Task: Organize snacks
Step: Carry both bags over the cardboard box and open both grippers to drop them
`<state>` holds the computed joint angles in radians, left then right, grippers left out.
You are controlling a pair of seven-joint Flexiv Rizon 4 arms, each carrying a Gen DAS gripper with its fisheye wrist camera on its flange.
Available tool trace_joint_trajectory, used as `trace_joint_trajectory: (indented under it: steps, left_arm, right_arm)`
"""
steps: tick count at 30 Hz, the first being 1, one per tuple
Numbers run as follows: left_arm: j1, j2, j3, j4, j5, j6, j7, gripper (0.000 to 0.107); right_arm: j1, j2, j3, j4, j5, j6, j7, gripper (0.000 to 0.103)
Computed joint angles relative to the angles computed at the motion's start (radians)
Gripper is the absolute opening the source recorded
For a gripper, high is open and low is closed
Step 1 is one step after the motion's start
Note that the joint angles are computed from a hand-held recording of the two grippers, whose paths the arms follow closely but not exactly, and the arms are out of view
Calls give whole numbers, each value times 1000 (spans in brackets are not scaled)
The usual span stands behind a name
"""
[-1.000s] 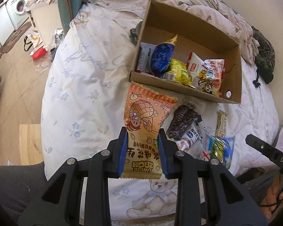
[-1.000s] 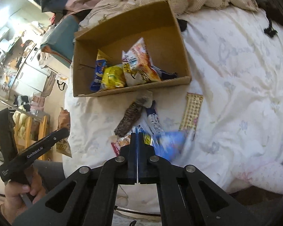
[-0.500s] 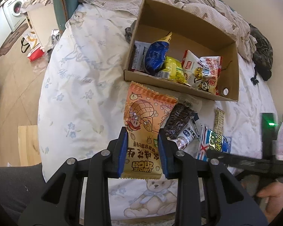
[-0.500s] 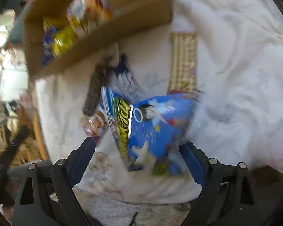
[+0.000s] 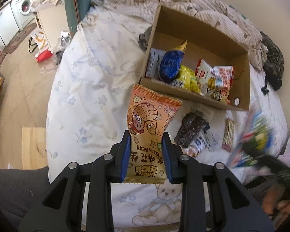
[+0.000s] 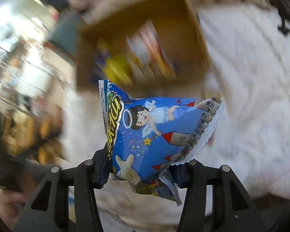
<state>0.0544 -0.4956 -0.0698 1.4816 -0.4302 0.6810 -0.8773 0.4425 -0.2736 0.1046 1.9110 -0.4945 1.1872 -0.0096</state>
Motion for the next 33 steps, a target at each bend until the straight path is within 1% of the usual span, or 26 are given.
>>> trace_joint_trajectory:
  steps: [1,2,3,5,7,10,12,13,14,16,18,20,21,26,29,33]
  left_arm:
    - [1,6,-5,9,-11,20,9,27]
    - [4,12,-11,19,-26,40,21,27]
    - [7,18,-18,26,-43,58,31,27]
    - [13,22,-30,29,-75,82,50,27]
    - [12,20,-37,13,-93,96,59,27]
    - [6,7,-42,-23,-100,109,65,27]
    - [0,-13,-45,-64,-99,114,58,27]
    - [-4,-25,-46,-88,-93,110,52,27]
    - [-9,-40,-46,-117,-84,104,42,27]
    - [-23,-79,-46,-186,-57,87,21,27]
    - [-35,-109,-47,-237,-36,80,4,27]
    - [-50,-144,-51,-294,-14,75,-9,27]
    - [-58,-163,-53,-324,-3,71,-13,27]
    - [-97,-242,-58,-431,45,71,-28,27]
    - [-114,-282,-65,-471,63,79,-25,27]
    - [-112,-312,-91,-467,52,137,14,27]
  right_arm:
    - [27,30,-67,39,-140,65,114,53]
    - [38,44,-101,54,-216,90,178,53]
    - [40,62,-136,72,-325,120,276,53]
    - [30,82,-170,88,-469,139,413,53]
    - [7,96,-183,93,-567,139,513,53]
    - [-31,102,-176,82,-639,101,574,53]
    - [-66,100,-180,81,-714,127,655,53]
    - [-81,97,-177,76,-728,121,675,53]
    - [-95,95,-164,73,-712,115,662,53]
    - [-130,59,-142,43,-660,127,624,53]
    - [-150,27,-133,19,-648,142,618,53]
    - [-159,-2,-123,-9,-598,139,562,54]
    - [-160,-21,-117,-30,-559,129,513,54]
    - [-142,-86,-134,-103,-449,116,349,54]
    - [-133,-140,-126,-170,-354,85,211,54]
    - [-134,-200,-89,-260,-197,-20,15,56]
